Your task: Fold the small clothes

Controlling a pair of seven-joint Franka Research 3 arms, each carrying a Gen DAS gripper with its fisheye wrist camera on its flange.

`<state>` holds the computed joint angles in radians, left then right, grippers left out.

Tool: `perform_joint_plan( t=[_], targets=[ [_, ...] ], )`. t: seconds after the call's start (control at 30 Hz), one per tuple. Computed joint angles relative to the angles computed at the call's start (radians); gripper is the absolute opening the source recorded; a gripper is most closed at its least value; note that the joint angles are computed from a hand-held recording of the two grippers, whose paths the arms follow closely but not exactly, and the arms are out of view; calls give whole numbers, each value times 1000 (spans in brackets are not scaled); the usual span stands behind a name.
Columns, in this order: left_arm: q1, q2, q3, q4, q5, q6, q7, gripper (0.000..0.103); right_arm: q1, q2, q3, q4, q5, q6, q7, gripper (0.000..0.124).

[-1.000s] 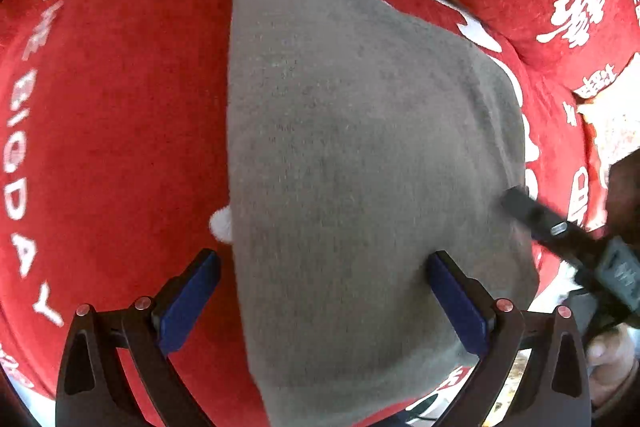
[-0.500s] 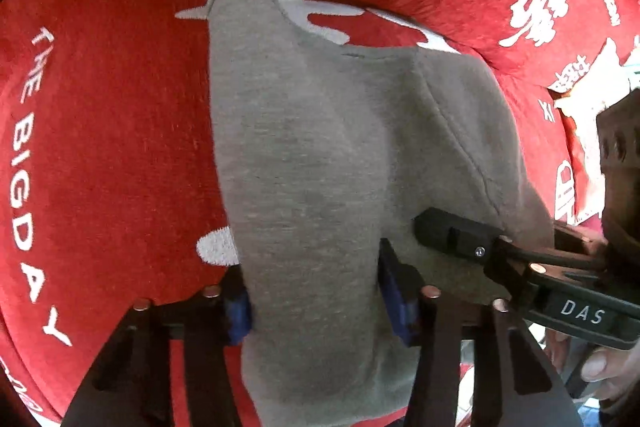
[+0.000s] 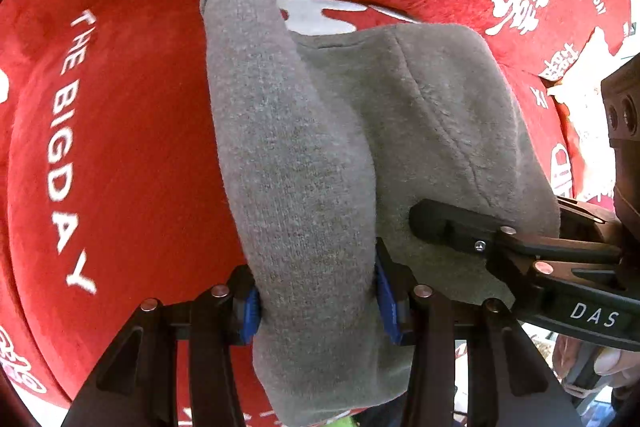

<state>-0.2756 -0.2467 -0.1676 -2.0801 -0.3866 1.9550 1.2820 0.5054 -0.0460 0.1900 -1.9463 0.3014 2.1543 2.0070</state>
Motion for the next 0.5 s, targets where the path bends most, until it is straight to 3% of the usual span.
perform_joint_plan(
  t=[0.5],
  targets=[
    [-2, -197, 45, -150, 3, -68, -27, 48, 55, -16, 36, 8, 0, -8, 88, 41]
  ],
)
